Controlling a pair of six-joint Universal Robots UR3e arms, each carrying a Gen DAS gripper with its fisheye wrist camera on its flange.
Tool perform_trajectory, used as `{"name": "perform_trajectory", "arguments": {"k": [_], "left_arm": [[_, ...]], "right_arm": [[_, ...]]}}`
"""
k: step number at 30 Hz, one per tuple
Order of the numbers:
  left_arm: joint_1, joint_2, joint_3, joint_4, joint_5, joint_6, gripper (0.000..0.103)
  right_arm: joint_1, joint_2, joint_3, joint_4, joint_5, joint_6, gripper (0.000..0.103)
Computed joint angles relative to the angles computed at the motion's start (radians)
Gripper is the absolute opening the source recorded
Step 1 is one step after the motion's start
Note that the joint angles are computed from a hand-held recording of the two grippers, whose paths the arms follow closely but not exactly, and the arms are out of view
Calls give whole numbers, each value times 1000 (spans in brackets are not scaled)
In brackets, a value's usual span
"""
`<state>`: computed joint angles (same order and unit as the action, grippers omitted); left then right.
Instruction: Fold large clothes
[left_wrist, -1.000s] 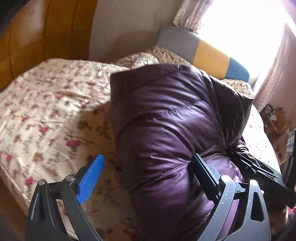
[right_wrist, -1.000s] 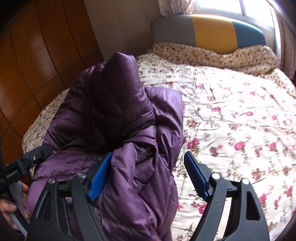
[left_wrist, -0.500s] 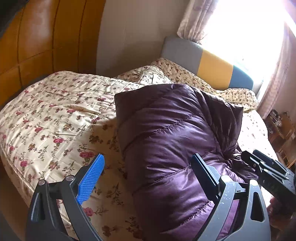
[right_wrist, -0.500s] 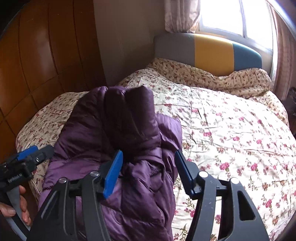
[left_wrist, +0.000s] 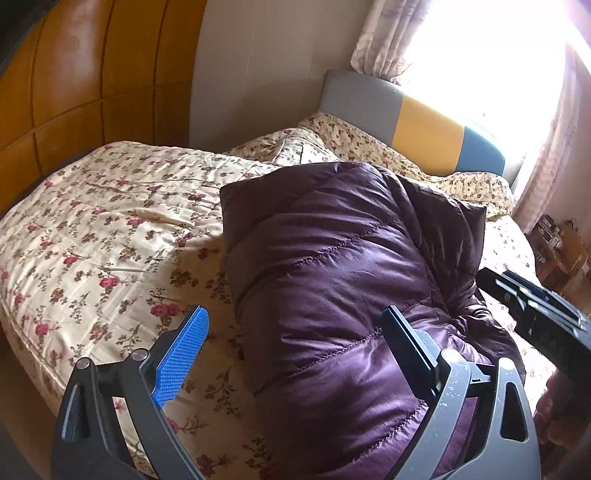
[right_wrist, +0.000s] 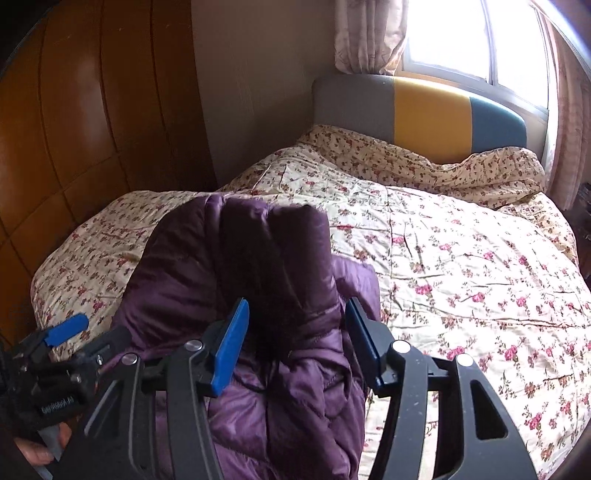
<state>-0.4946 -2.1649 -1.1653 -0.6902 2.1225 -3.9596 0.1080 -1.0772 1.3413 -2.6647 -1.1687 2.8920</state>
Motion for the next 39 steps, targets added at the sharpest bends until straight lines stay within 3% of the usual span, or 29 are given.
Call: {"name": "perform_trajectory", "arguments": {"k": [8, 22, 32, 39], "left_arm": [[-27, -3, 10, -26, 34, -31, 94], [-150, 30, -7, -116, 131, -205, 94], [-247, 51, -14, -263, 205, -370, 99], [-284, 32, 66, -481, 241, -485, 100]], "right_arm": [[-7, -19, 29, 20, -49, -22, 54], [-116, -329, 472, -83, 20, -106, 69], [-158, -511, 697, -83, 45, -180, 86], [-155, -539, 755, -110, 36, -186, 92]]}}
